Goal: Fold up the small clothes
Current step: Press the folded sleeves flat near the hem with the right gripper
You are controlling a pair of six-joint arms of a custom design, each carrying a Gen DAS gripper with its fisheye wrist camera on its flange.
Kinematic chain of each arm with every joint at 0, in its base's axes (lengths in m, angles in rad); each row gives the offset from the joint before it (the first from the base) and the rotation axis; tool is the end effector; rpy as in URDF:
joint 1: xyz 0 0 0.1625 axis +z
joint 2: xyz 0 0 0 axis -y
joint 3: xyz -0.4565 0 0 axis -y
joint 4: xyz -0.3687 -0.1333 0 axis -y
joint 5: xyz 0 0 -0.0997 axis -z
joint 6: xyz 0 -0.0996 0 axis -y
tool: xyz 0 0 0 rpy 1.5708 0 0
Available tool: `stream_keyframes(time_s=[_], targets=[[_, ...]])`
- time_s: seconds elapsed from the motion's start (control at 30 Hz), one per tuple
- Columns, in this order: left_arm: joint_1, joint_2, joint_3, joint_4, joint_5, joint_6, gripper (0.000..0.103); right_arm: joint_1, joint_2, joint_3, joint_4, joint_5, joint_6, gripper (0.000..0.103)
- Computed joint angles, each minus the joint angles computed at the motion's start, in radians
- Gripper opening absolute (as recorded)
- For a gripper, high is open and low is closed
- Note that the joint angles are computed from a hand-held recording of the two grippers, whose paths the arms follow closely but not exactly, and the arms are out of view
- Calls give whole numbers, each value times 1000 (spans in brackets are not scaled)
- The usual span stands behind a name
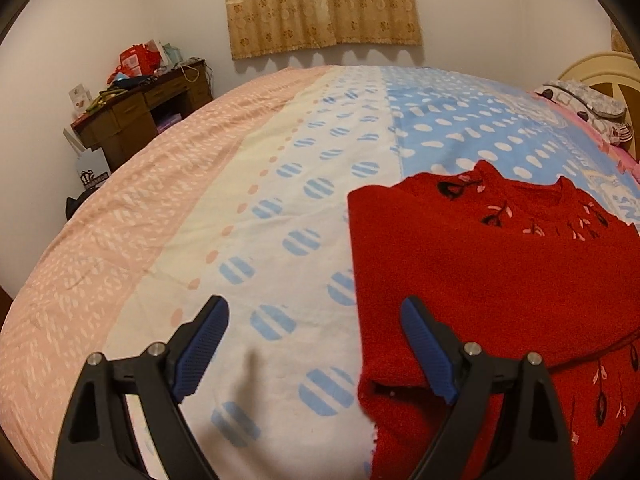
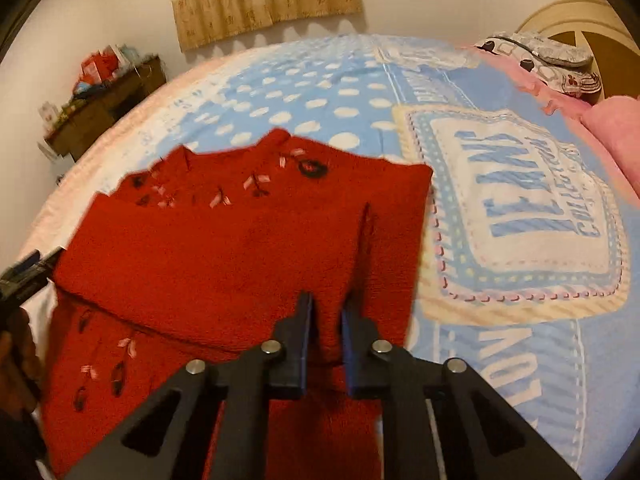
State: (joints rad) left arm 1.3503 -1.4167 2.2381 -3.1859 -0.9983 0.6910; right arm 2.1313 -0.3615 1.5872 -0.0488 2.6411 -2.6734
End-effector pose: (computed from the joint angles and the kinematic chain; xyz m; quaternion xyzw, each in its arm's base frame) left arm 0.0841 -0.4809 0.3560 0.2914 0.8425 -0.2999 0.3397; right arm 0.2930 -0.3804 -0.1054 -0.0608 -0.8473 0.3926 0.3526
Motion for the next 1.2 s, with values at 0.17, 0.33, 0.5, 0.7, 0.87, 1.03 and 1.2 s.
stream_keyframes(time_s=[0.17,0.33,0.5,0.7,0.87,1.03,1.2], targets=[[3,17,7,-14,28,12,98,8,-11,21,1,32,4,9],[10,16,2,10,40,5,99,29,48,-61,123,117,53,64],[12,16,3,12,48,-10,99,83,44,-68,-37,54,-156,63],[15,2,13,11,33,-1,99,10,56,-63,13,-44,-45,45],[16,0,13,18,27,0,99,6,54,-45,-28,-44,-55,45],[19,-12,19,24,18,0,99,19,86,-84,7,1,-55,46],[21,-14,19,34,14,-2,99,20,81,-60,-62,12,-104,46]])
